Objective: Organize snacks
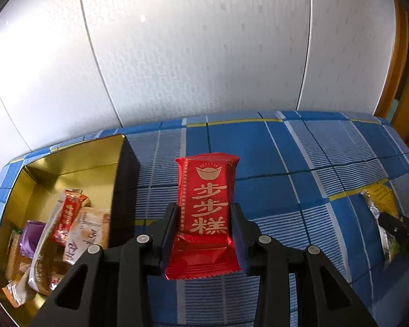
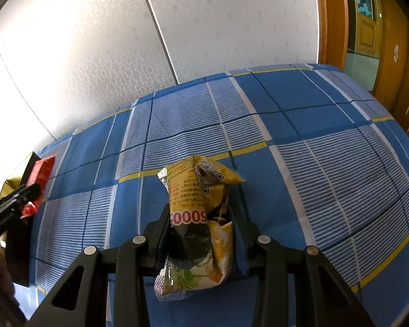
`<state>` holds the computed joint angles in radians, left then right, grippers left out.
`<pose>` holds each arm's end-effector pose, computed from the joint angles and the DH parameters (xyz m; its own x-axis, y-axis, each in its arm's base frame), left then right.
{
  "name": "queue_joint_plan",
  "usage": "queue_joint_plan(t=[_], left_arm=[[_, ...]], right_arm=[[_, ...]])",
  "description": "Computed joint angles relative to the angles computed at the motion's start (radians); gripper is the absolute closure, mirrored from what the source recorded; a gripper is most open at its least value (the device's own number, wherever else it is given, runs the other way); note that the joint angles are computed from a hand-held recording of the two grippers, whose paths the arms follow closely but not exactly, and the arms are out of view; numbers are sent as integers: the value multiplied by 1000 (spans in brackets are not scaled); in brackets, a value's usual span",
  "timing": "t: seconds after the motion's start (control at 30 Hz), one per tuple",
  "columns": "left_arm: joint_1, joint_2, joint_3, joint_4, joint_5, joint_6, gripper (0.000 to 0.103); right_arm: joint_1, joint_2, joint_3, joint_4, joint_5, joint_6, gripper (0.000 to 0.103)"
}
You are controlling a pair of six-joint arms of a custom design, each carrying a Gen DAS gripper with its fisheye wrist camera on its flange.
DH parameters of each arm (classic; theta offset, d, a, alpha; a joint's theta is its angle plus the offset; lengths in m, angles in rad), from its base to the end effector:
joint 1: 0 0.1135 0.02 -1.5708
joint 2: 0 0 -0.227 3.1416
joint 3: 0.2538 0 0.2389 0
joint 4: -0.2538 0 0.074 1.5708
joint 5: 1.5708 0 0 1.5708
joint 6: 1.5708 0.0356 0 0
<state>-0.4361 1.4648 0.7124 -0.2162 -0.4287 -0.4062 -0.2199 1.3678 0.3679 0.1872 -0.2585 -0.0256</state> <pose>0.2474 -0.0990 0.1373 -0.7537 -0.0452 -0.6557 -0.1383 0.9862 0.0909 0.2208 -0.0400 0.0950 -0.7094 0.1332 -0.6921 0.0212 0.9856 0.1680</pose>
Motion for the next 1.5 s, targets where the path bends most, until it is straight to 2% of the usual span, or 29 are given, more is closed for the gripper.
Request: queue_joint_plan(t=[0.23,0.53,0.73,0.9,1.07,1.23,1.37,1.5], left_arm=[[18,-152,-72,-23,-6,27,65],[147,-365,-149,-104,62,70,65],[320,-510,-193,-156,146,139,65],[493,-563,-211,-173,244,209,65],[688,-551,-209,-162,347,302,65],[874,-466,-194,-122,427,396,65],[987,-370,-174,-72,474,446,65],[1046,-255,-140,-13,473,474,65]], right_arm=[[8,-4,-3,1,12,-2,63],[21,3,2,10,43,-6,63],[59,-12,-7,12,110,-19,63],[81,-2,-4,26,151,-34,63],[72,8,-6,44,130,-16,65],[58,20,-3,50,99,9,66],[70,23,-6,58,108,14,66],[85,23,-8,61,129,12,66]])
